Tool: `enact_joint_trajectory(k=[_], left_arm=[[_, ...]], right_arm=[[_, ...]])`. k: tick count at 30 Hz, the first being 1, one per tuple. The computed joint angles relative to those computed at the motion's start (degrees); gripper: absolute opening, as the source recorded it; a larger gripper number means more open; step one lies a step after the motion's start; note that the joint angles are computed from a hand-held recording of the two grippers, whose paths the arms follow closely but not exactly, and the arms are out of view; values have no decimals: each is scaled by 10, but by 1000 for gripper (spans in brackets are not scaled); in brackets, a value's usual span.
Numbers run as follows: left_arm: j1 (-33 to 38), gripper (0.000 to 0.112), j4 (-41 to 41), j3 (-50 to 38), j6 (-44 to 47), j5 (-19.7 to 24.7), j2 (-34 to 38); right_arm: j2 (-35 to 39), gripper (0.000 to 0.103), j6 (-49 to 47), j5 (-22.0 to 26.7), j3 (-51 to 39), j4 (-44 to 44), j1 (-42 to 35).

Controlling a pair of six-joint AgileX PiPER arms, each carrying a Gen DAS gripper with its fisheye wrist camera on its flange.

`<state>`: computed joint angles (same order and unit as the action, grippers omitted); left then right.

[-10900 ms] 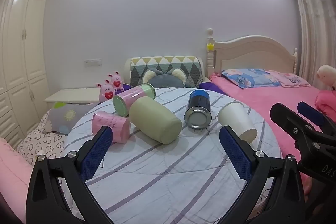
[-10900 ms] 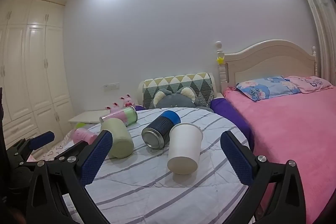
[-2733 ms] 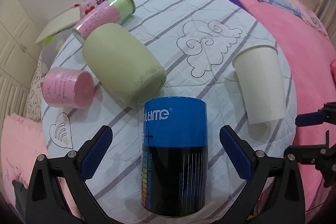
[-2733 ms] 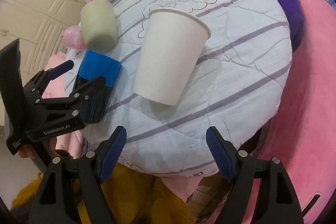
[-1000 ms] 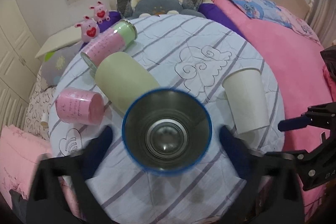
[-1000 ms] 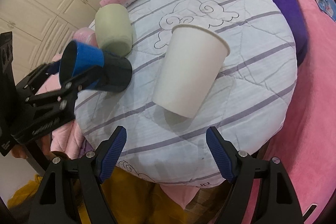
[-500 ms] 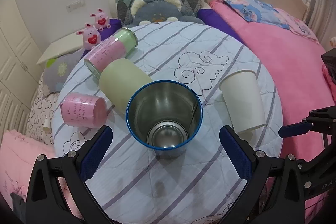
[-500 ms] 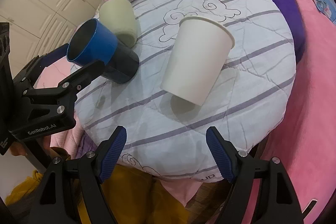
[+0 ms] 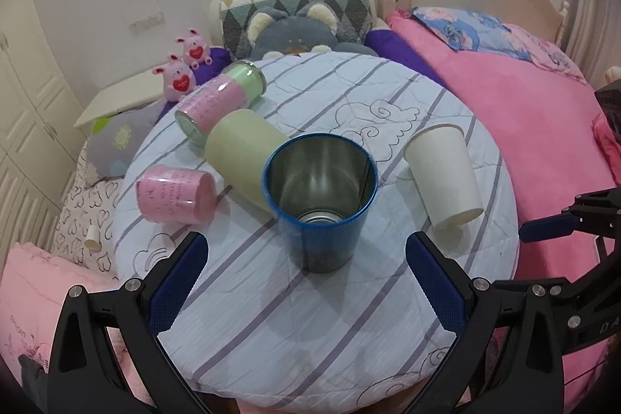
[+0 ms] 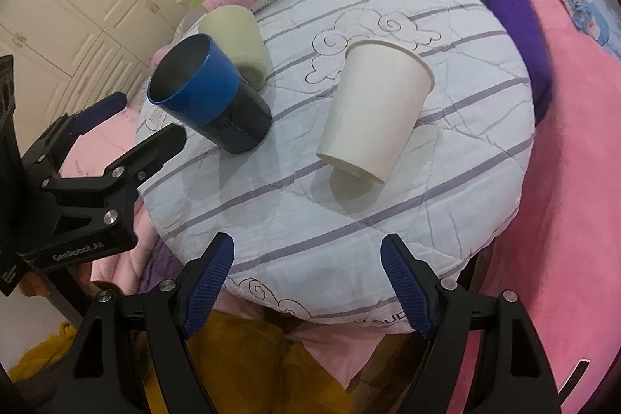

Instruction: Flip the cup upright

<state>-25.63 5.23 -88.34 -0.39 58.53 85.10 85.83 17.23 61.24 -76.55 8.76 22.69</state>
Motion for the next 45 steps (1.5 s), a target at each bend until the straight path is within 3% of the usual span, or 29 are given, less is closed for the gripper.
enact_joint_trajectory(k=[6,14,19,23,27,33,37,41,45], left_arm=[[26,103,-27,69,25,-50,-51],[67,103,-83,156,72,-123,-111],[81,103,-104,208,94,-177,-140],[81,103,-113,250,104,-227,-164],[80,103,-124,271,117,-259,-170],[54,103,-25,313,18,-336,-178],[66,103,-69,329,58,-361,-176],[66,103,-90,368,82,-432,-180],[83,103,-179,372,148,-444,-169]], right_arm=[[-17,79,81,-39,26,-64,54],[-48,79,278,-111,85,-250,158],[-57,79,442,-129,129,-420,232],[-76,79,530,-172,179,-500,250],[-76,79,617,-175,210,-596,271],[-72,79,699,-215,246,-685,275],[-59,79,746,-224,255,-739,279],[-48,80,778,-217,258,-775,290],[-39,80,793,-235,256,-788,287]])
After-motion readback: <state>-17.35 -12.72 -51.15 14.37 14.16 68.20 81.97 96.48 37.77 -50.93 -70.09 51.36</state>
